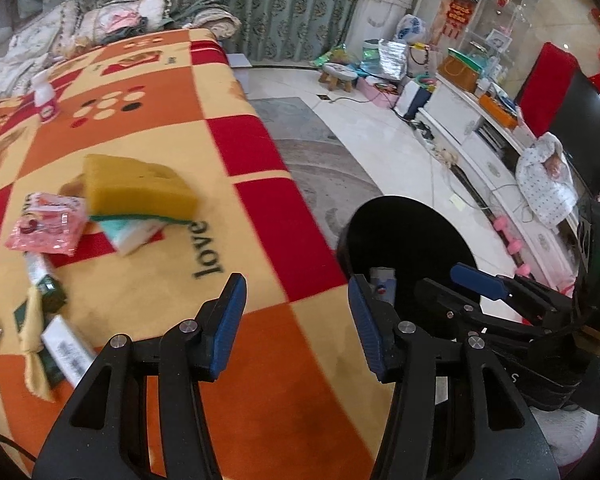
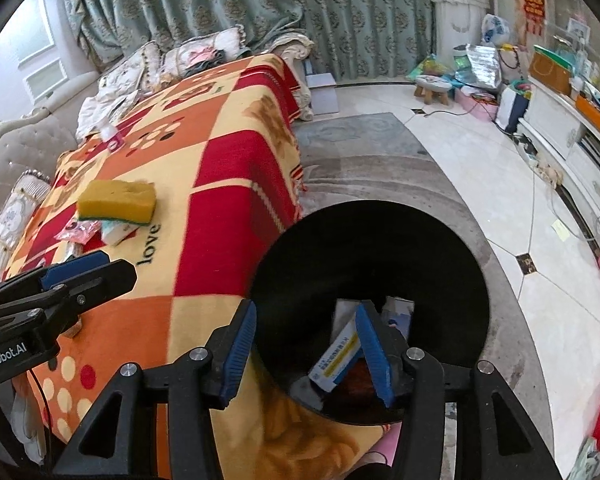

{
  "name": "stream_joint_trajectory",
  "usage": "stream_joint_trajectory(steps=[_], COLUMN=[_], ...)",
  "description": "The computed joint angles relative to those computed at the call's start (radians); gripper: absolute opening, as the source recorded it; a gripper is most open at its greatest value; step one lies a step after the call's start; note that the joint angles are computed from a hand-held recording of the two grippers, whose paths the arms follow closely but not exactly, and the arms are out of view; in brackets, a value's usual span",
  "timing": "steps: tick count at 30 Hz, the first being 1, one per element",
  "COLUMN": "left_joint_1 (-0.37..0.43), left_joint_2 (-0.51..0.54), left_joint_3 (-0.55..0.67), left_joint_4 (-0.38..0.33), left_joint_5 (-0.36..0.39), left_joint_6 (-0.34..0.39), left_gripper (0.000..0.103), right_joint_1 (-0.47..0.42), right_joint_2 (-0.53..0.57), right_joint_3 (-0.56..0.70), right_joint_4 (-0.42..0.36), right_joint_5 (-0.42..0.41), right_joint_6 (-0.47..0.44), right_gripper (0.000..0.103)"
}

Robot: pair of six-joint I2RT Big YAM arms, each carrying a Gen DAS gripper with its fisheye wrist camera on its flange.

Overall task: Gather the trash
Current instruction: 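Move both tools back over the remaining trash on the blanket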

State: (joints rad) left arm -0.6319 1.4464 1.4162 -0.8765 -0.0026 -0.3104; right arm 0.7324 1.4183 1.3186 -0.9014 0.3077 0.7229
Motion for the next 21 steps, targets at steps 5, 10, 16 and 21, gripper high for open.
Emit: stream_joint_trajectory(steps=[5, 10, 16, 21], left_joint_1=[0.031, 0.075, 0.154, 0.229], left_joint_2=[-0.043, -0.097, -0.157, -0.205], left_joint_3=[-0.039, -0.086, -0.147, -0.192], left_joint_4=[-0.008, -0.016, -0.028, -0.037], left_joint_5=[-0.020, -0.030, -0.039, -0.045], left_joint_6=[0.006, 0.010, 0.018, 0.025], left_gripper=[0.052, 0.052, 0.052, 0.052], right_joint_1=[0.031, 0.054, 0.085, 0.104], right_joint_2=[0.044, 0.090, 0.156, 0.214], right_joint_3=[0.054, 0.106, 0.175, 0.239], right_joint_4=[-0.009, -0.006, -0.004, -0.005], right_joint_5=[-0.008, -0.028, -0.059, -0.083], right_joint_6=[-0.021, -0.034, -0.063, -0.087], right_gripper=[0.051, 0.057, 0.060, 0.060])
